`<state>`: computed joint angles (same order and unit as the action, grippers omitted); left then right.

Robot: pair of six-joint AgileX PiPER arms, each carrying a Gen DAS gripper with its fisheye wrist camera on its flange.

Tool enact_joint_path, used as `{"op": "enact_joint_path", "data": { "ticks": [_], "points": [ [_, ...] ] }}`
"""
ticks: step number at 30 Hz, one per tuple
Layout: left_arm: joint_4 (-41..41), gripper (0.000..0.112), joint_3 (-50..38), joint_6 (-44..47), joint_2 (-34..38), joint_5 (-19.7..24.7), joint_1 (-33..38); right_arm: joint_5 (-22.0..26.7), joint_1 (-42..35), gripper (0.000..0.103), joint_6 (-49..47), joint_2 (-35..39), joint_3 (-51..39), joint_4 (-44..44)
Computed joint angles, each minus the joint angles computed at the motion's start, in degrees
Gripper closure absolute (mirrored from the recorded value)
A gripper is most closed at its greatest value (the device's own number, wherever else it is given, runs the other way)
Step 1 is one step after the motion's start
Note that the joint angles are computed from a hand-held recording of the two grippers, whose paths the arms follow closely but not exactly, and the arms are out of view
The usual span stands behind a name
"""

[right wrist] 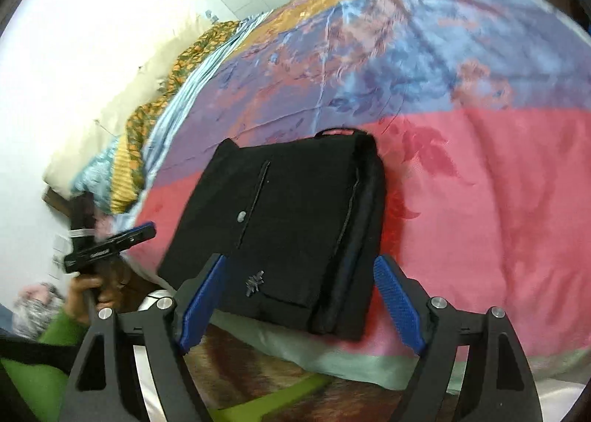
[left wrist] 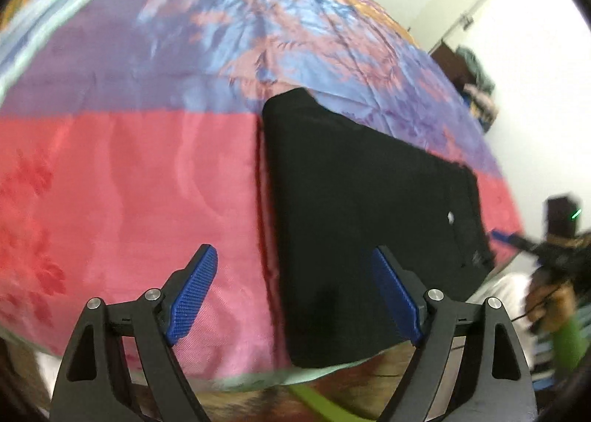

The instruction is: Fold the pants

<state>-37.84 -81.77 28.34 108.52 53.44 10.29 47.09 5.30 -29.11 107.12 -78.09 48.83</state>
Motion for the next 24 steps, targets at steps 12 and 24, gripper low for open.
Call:
{"op": "enact_joint_path", "data": {
  "ticks": [12,24],
  "points": [
    [-10.2,0.026,-8.5,3.7,13.4,10.5,-0.8,11.8,-3.9,0.021,1.8,16.5,-12.6,6.4],
    [1.2,0.081,-8.2,-2.4,7.8,3.3,-8.5,8.3,3.8,0.057,6.9,14.9,-17.3,-7.7]
  ]
}}
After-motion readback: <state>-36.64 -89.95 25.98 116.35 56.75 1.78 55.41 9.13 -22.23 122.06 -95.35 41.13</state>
